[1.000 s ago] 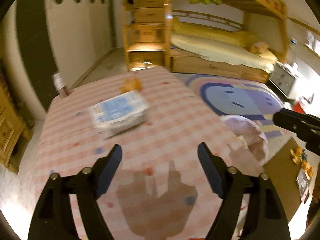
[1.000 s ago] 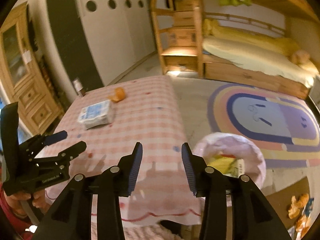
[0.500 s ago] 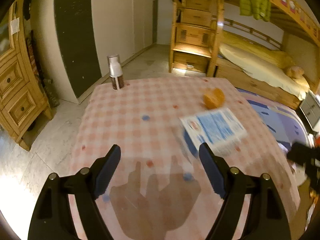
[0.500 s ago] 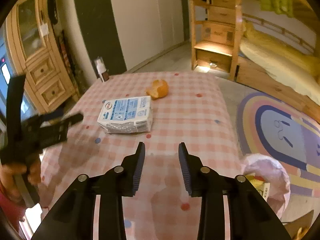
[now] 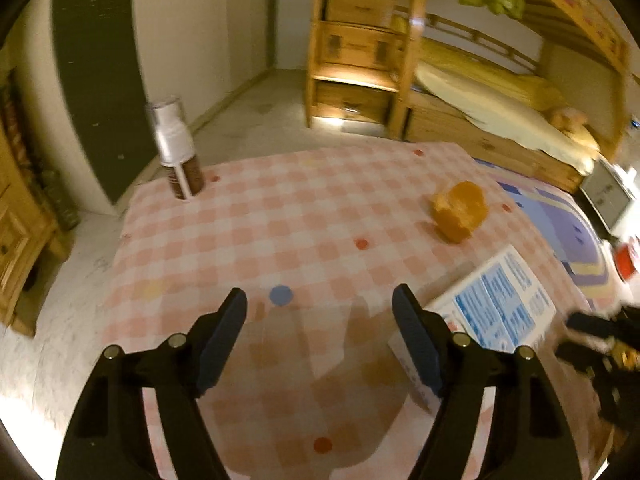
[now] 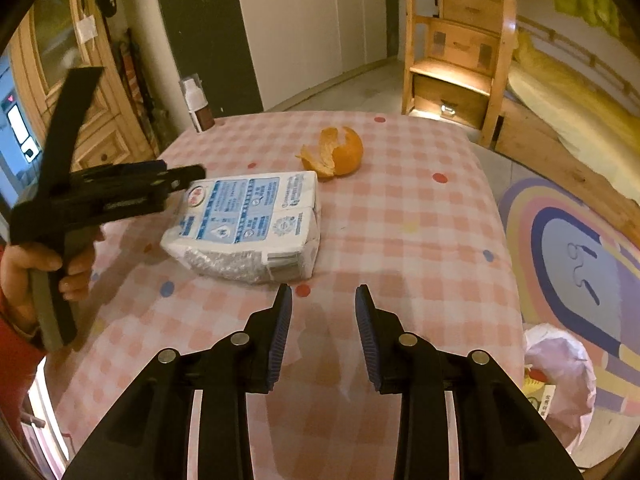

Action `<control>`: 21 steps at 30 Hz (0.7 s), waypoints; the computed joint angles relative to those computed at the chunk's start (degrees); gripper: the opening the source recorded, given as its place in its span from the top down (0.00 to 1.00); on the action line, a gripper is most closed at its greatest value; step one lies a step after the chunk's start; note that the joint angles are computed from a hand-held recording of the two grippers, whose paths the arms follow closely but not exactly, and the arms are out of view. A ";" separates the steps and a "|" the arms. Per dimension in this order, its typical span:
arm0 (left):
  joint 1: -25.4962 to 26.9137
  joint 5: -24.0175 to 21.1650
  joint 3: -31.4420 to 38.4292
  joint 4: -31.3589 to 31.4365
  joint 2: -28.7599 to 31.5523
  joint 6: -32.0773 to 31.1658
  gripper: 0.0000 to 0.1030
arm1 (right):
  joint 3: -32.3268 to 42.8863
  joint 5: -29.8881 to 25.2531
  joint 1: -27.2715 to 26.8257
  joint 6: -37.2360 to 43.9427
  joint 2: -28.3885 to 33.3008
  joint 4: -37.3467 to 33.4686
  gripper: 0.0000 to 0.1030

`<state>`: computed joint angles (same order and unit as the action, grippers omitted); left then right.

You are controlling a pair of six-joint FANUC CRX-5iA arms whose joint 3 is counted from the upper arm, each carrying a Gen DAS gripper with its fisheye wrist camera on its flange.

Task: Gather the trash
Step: 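Grasp the white milk carton with the left tool and lift it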

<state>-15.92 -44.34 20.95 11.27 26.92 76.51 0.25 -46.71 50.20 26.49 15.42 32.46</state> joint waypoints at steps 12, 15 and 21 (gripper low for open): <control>-1.48 2.43 -11.62 4.40 -7.70 -11.75 0.31 | 3.61 2.59 -3.29 3.71 2.38 -2.35 0.74; -2.45 3.89 -12.49 -0.02 -9.57 -6.87 0.23 | 1.08 3.30 -3.17 -1.03 0.60 1.69 0.74; -5.31 7.69 -14.43 0.05 -11.44 -4.13 0.07 | -5.82 2.07 -2.45 -10.88 -4.85 8.90 0.71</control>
<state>-21.23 -36.65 6.51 11.33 15.48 72.38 -5.57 -44.64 47.75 15.61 10.56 41.37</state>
